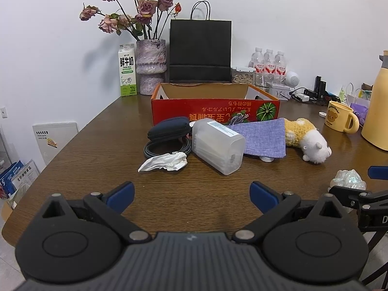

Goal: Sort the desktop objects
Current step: 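Approach the crumpled iridescent plastic bag with the right tool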

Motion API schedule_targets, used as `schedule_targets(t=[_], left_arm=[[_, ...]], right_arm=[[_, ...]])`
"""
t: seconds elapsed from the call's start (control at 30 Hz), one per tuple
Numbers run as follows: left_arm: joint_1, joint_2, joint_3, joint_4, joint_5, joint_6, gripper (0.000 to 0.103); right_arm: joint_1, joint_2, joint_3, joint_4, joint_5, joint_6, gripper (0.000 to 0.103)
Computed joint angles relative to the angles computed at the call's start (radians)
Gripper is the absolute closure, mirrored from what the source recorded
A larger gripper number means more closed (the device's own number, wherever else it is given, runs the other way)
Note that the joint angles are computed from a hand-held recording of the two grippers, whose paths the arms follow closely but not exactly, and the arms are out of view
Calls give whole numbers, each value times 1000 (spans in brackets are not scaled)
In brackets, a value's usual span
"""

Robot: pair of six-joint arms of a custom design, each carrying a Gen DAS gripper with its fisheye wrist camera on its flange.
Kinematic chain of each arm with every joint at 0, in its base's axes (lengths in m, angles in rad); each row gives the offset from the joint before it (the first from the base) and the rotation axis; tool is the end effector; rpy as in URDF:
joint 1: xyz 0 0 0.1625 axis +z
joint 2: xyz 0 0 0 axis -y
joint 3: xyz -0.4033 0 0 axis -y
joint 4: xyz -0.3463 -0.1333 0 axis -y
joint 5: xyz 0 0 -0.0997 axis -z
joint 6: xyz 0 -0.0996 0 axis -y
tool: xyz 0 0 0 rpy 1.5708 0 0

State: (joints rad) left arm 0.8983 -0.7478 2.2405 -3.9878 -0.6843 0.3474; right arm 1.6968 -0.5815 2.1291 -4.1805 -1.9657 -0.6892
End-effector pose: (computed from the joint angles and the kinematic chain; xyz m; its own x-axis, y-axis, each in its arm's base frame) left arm -0.1051 -0.4699 0.1332 -0.6995 0.0758 -0.7106 0.6524 0.4737 -0.5916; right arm 0.1538 -0.4582 0.0801 -0.7004 -0.1395 0.7000 -0.6564 0.5111 -0.5549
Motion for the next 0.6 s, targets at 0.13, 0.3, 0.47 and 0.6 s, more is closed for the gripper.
schedule_targets(t=[0.13,0.3,0.47,0.6], left_arm=[[-1,1,0,1,-1,0,0],[-4,2,2,1,0,-3,0],[-4,2,1,1,0,-3,0],[-4,3,2,-1,0,-3,0]], right_arm=[[0,1,-1,-1,0,1,0],[2,1,-2,1,-4,1,0],[2,0,0,0,-7,2,0],[2,0,0,0,-5,1,0]])
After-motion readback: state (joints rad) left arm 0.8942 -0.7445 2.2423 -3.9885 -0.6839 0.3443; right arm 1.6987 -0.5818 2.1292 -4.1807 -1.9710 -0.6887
